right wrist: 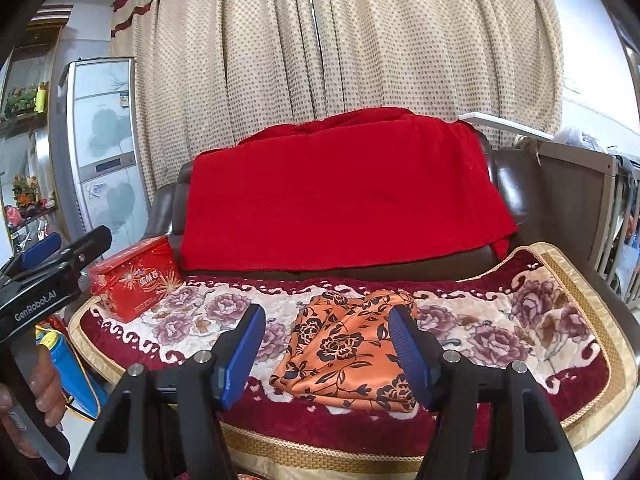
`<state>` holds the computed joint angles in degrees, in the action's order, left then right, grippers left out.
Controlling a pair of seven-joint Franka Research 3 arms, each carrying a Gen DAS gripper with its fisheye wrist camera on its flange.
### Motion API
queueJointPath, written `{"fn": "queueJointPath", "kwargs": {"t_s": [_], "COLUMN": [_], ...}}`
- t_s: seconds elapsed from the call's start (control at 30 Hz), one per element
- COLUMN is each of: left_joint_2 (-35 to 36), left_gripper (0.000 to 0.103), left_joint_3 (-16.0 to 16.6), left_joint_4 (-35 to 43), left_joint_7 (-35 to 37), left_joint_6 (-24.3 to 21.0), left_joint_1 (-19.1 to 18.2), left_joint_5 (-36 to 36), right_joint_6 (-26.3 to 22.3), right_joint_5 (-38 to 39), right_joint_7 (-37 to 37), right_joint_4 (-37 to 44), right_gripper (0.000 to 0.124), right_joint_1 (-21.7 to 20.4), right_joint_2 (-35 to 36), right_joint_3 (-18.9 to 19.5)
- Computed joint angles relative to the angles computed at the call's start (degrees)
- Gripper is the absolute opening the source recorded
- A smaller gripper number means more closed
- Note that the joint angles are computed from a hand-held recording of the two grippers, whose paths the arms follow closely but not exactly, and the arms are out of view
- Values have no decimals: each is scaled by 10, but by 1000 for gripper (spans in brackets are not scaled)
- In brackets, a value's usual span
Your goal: Fold small clothes
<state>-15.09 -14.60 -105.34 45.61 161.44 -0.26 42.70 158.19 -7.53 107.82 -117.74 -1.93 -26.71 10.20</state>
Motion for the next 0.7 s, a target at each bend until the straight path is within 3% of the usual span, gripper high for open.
{"fn": "queueJointPath", "kwargs": {"t_s": [0.7], "left_joint_2": [-13], "left_gripper": [103], "left_joint_3": [-1], "left_joint_4": [-8], "left_joint_7": [-2], "left_joint_6": [15], "left_joint_1": [10], "left_joint_5": [1], "right_joint_6": [16], "right_joint_5": [-9], "right_joint_7": [1], "right_joint_4": [10], "right_gripper": [68], "right_joint_1": [0], "right_joint_2": [10], "right_joint_3": [7]}}
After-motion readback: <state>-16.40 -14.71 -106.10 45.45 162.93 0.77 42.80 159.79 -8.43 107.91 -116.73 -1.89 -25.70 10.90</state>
